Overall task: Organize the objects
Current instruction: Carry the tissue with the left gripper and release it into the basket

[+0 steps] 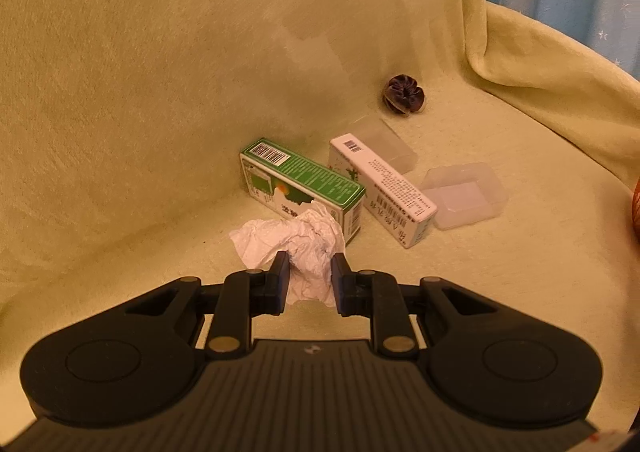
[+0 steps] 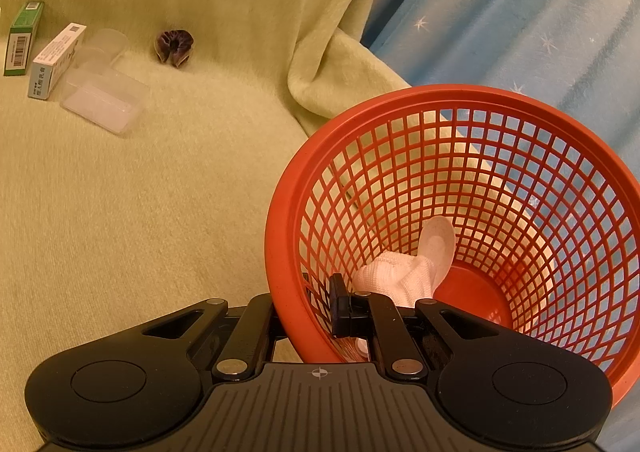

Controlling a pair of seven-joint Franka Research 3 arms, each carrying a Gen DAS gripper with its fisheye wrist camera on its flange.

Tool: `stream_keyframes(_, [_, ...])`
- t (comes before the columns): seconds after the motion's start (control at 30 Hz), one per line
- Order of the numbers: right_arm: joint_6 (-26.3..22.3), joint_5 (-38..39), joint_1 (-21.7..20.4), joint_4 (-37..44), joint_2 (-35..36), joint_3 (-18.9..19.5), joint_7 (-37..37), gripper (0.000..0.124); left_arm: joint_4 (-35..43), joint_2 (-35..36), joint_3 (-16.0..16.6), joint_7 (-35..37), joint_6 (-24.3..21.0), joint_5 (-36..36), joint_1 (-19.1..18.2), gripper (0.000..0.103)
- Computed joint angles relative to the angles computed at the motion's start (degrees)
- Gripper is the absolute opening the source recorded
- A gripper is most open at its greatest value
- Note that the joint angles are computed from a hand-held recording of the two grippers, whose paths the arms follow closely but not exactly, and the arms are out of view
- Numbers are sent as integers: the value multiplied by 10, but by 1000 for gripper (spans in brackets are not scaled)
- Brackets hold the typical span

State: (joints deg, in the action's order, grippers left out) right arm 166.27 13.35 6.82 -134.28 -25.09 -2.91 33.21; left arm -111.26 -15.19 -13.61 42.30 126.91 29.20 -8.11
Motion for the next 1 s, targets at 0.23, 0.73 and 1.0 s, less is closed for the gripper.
stream_keyframes(0.23, [0, 3, 2, 1, 1, -1, -2, 5, 11, 6, -3, 5, 2, 1, -4, 18])
stream_keyframes(0.73, [-1, 5, 2, 1, 1, -1, -5, 5, 56, 31, -8, 21, 18, 7, -16, 18])
stream_keyframes(1.0, [-3, 17, 10, 2, 1, -8, -21, 5, 95, 53, -10, 49, 35, 2, -29, 18])
